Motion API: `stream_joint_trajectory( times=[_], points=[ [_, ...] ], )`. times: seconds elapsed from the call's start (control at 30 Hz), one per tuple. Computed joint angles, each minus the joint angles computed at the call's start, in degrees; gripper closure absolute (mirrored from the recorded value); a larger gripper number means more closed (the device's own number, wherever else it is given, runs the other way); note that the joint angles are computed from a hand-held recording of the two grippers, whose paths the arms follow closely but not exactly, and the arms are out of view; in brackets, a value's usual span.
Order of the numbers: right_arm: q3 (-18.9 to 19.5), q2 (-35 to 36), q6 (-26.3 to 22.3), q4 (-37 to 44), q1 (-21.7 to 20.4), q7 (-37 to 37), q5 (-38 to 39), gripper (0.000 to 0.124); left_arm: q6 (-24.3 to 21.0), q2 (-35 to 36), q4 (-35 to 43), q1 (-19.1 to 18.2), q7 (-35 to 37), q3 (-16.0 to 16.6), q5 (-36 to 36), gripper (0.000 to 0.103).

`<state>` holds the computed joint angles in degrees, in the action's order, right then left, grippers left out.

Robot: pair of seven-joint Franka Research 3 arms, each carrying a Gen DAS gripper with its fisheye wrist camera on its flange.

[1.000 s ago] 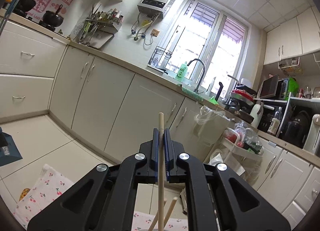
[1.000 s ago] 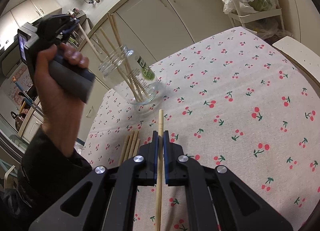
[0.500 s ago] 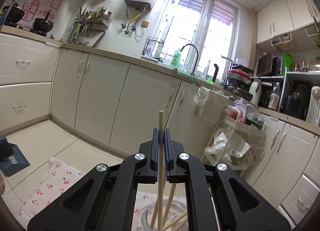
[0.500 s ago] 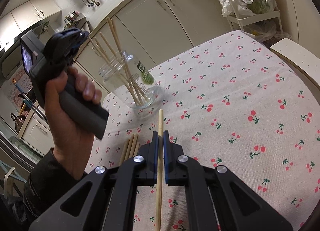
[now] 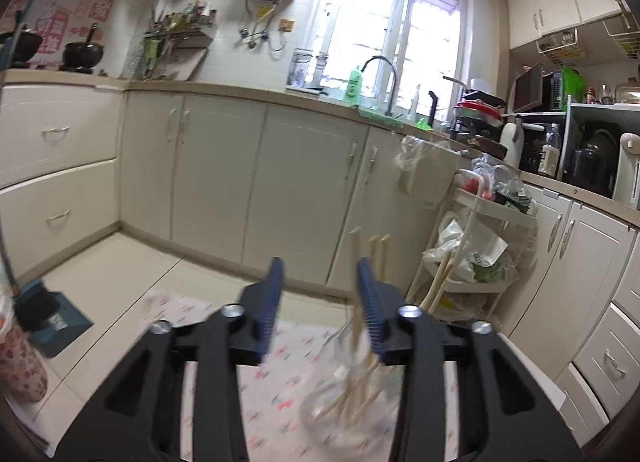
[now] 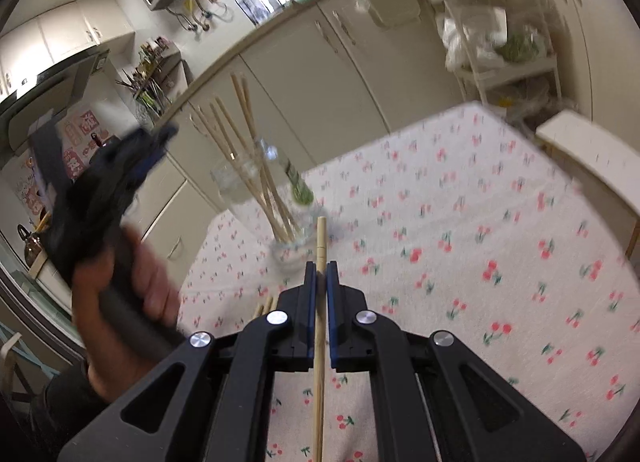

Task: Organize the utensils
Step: 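Drop the left tool's chopstick into the jar while the right tool carries its chopstick over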

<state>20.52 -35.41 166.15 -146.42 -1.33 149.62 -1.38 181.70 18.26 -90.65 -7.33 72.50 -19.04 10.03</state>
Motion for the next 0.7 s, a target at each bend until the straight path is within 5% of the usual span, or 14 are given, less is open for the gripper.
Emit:
stream_joint_trajectory(
  times=[0.13, 0.27, 0.47, 0.57, 0.7],
  points=[
    [4.6, 0.9, 3.4, 4.3, -7.4, 2.3, -4.2, 0.118, 0.4, -6.2, -10.5, 8.9, 3.0, -7.0, -5.8, 0.054],
    [12.6, 4.5, 7.2, 12.9, -20.2, 5.4, -10.8, 0.118, 0.4, -10.7, -18.3, 16.0, 9.8, -13.3, -16.4, 0.051],
    [22.0, 8.8, 10.0, 23.5, -34.9, 8.8, -17.7, 0.119, 0.5, -11.3, -20.4, 15.8, 15.3, -12.8, -25.6, 0.048],
    [22.8, 10.1, 9.4, 25.5, -36.4, 8.5, -19.3, 0.119, 0.3, -11.0, -20.0, 16.4, 19.9, -14.0, -30.9, 0.048],
    [13.1, 13.0, 2.0, 24.0, -23.9, 2.3, -16.7, 0.119, -0.4, -10.8, -19.4, 15.2, 23.6, -13.2, -35.5, 0.048]
  ],
)
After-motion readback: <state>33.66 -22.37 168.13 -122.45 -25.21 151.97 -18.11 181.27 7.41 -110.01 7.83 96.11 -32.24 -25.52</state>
